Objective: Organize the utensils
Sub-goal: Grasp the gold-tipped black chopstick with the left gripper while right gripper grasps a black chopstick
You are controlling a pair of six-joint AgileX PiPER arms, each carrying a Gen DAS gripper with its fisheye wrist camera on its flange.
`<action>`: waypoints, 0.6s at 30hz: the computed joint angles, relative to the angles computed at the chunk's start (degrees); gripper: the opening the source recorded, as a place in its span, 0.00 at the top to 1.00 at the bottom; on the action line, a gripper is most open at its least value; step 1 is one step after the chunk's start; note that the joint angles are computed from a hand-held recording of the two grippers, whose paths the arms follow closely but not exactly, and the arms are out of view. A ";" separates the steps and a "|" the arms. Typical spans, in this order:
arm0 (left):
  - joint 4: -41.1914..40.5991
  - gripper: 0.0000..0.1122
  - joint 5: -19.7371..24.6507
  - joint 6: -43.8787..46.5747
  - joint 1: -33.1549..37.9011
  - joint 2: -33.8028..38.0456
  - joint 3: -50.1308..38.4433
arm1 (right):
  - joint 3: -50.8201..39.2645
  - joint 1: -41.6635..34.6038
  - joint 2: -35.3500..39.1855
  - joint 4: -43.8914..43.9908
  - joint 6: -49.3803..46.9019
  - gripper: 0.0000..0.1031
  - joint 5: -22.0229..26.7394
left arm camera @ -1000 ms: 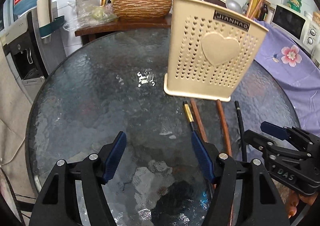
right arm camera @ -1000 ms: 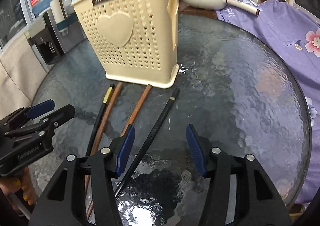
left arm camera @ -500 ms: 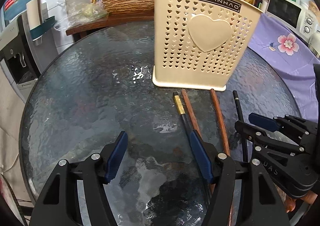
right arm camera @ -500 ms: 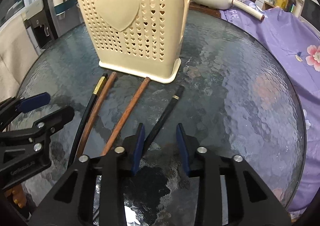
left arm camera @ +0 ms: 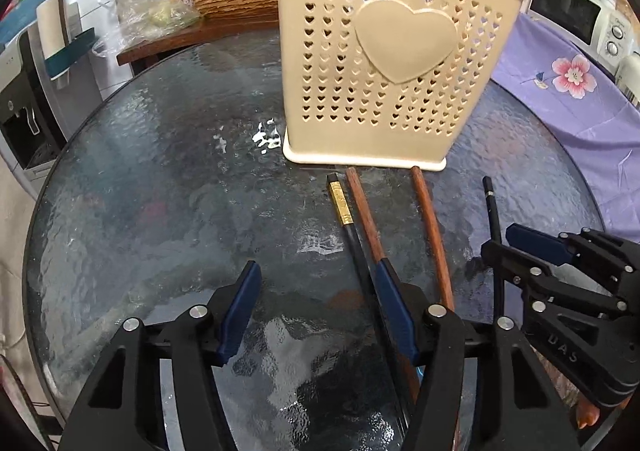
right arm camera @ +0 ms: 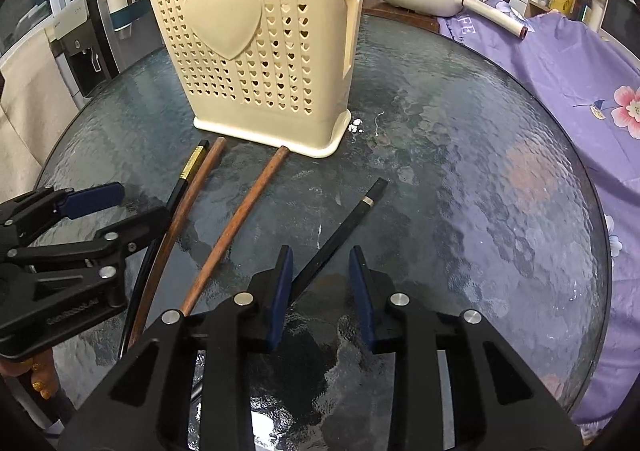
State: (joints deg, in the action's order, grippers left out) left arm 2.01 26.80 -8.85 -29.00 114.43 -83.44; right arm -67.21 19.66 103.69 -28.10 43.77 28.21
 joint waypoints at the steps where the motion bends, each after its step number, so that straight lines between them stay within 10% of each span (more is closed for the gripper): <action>1: 0.29 0.50 0.03 -0.19 -0.06 0.02 -0.04 | 0.04 0.02 -0.03 0.05 -0.07 0.71 -0.05; 18: 4.39 0.71 6.53 -3.44 0.08 5.37 -10.01 | -5.81 -2.26 3.32 8.22 -4.73 0.83 1.33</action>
